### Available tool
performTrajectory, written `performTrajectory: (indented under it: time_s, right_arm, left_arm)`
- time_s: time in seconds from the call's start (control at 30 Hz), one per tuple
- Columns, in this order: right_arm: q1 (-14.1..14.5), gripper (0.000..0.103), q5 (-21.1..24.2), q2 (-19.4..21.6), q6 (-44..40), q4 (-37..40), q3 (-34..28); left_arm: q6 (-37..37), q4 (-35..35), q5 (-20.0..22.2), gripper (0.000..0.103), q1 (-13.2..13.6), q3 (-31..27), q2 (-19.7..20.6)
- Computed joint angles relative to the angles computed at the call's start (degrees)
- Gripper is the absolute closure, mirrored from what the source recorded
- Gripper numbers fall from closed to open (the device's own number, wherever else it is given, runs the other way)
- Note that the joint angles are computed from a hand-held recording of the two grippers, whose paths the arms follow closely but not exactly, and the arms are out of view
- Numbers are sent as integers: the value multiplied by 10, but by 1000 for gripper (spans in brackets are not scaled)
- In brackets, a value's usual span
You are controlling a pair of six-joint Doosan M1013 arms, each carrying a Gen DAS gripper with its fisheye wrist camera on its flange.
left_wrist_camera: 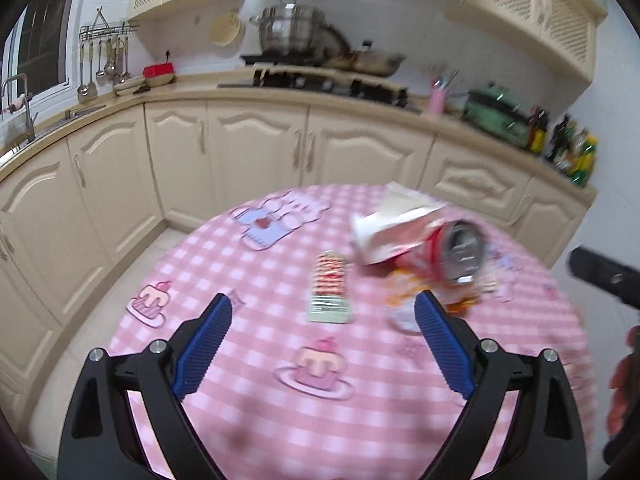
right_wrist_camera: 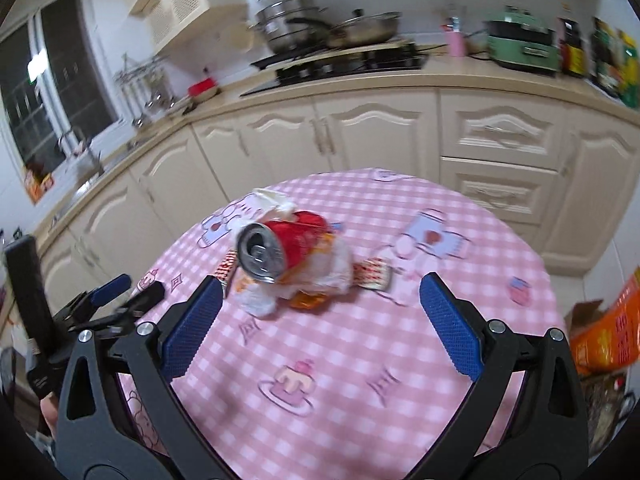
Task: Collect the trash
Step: 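Return both open tools over the table toward the red can, then grasp the white snack stick wrapper with the left tool while the right tool grasps the red can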
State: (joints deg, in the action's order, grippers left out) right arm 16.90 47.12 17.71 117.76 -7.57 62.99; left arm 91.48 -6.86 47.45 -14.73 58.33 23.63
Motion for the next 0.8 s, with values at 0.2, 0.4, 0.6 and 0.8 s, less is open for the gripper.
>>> performTrajectory:
  time_s: [0.2, 0.4, 0.6, 0.8]
  right_arm:
    - [8, 6, 33, 41, -36, 5, -56]
    - [16, 6, 83, 85, -58, -12, -113]
    - [28, 6, 124, 119, -63, -54, -155]
    - [32, 18, 144, 133, -54, -91, -168]
  left_arm:
    - [37, 25, 94, 12, -1, -94, 68]
    - [45, 13, 162, 34, 1, -162, 119]
    - [72, -31, 169, 74, 6, -164, 122]
    - [64, -87, 171, 85, 20, -164, 124]
